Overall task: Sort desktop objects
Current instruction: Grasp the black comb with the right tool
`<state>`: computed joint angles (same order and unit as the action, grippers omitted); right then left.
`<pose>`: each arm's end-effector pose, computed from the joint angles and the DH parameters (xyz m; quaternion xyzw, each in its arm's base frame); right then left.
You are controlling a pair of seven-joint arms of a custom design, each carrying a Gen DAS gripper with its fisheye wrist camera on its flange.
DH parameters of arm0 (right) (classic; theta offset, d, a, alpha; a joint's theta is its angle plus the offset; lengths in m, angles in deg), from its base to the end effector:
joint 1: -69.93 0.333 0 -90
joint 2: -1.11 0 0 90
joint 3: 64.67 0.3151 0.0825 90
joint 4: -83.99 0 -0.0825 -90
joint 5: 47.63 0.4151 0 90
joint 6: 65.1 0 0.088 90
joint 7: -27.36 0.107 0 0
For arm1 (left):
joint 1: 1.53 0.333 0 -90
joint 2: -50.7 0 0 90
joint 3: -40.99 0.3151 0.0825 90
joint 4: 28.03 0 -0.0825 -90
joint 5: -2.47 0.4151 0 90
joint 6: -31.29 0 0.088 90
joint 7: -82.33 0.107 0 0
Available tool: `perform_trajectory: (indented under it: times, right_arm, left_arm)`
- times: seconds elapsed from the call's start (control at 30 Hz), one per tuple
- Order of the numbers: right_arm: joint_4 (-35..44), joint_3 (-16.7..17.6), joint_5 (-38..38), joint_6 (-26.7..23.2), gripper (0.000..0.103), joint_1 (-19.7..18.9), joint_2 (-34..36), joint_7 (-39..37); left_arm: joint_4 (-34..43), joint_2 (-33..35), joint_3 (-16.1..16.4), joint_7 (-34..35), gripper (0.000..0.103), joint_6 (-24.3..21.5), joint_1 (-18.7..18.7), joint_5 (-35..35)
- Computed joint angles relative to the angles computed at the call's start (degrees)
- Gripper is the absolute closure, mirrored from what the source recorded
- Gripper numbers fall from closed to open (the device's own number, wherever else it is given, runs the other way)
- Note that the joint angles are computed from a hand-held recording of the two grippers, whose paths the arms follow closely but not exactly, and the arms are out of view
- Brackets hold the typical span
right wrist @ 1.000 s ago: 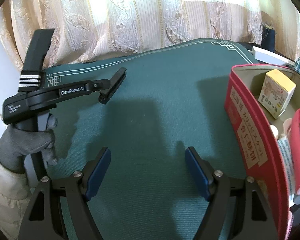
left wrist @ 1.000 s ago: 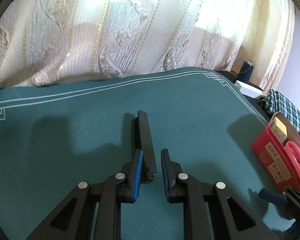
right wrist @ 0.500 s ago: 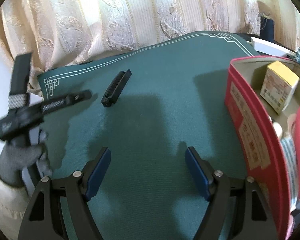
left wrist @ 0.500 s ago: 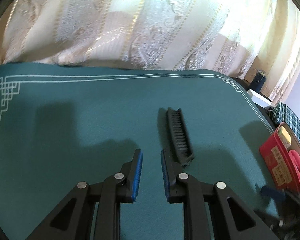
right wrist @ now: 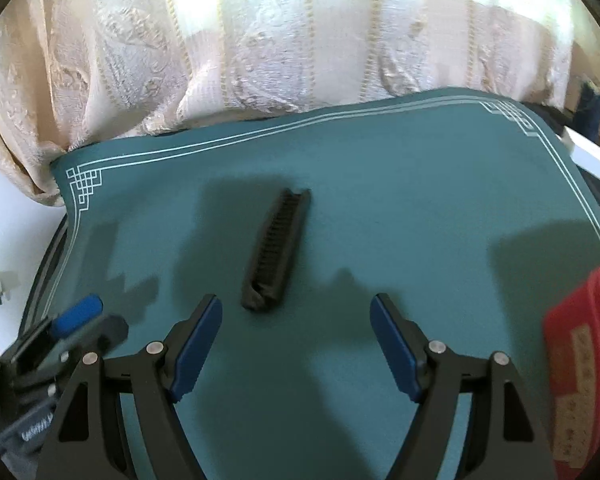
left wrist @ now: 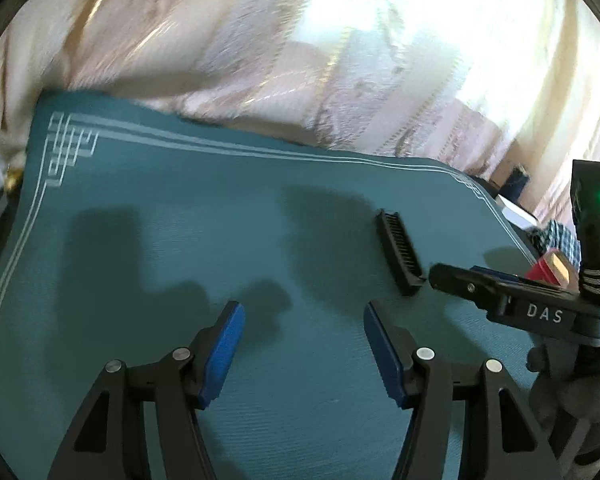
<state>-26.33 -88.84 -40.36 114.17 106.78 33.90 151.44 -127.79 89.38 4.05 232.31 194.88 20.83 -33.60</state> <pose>0.6720 0.1679 0.2683 -0.5342 0.7722 -0.1920 0.2854 0.7196 -0.0914 0.2733 -0.4663 0.7932 -0.3835 0.0802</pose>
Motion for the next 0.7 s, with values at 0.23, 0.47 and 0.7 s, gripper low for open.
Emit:
perform_trajectory:
  times: [0.23, 0.47, 0.7]
  right_arm:
    - [11.21, -2.83, -3.57, -8.35, 0.04, 1.05, 7.93, 4.0]
    - [14.35, -5.86, -11.75, -12.3, 0.074, 2.5, 10.13, 8.52]
    - [3.99, -4.99, -14.21, -3.9, 0.074, 2.97, 3.01, 11.51]
  left_arm:
    - [4.04, 1.97, 4.84, -6.94, 0.039, -3.41, -3.13, 2.27]
    - [4.22, 2.43, 4.99, -7.81, 0.039, -3.03, -3.61, 3.85]
    - [3.19, 2.05, 3.9, -7.93, 0.039, -1.57, -2.74, 4.54]
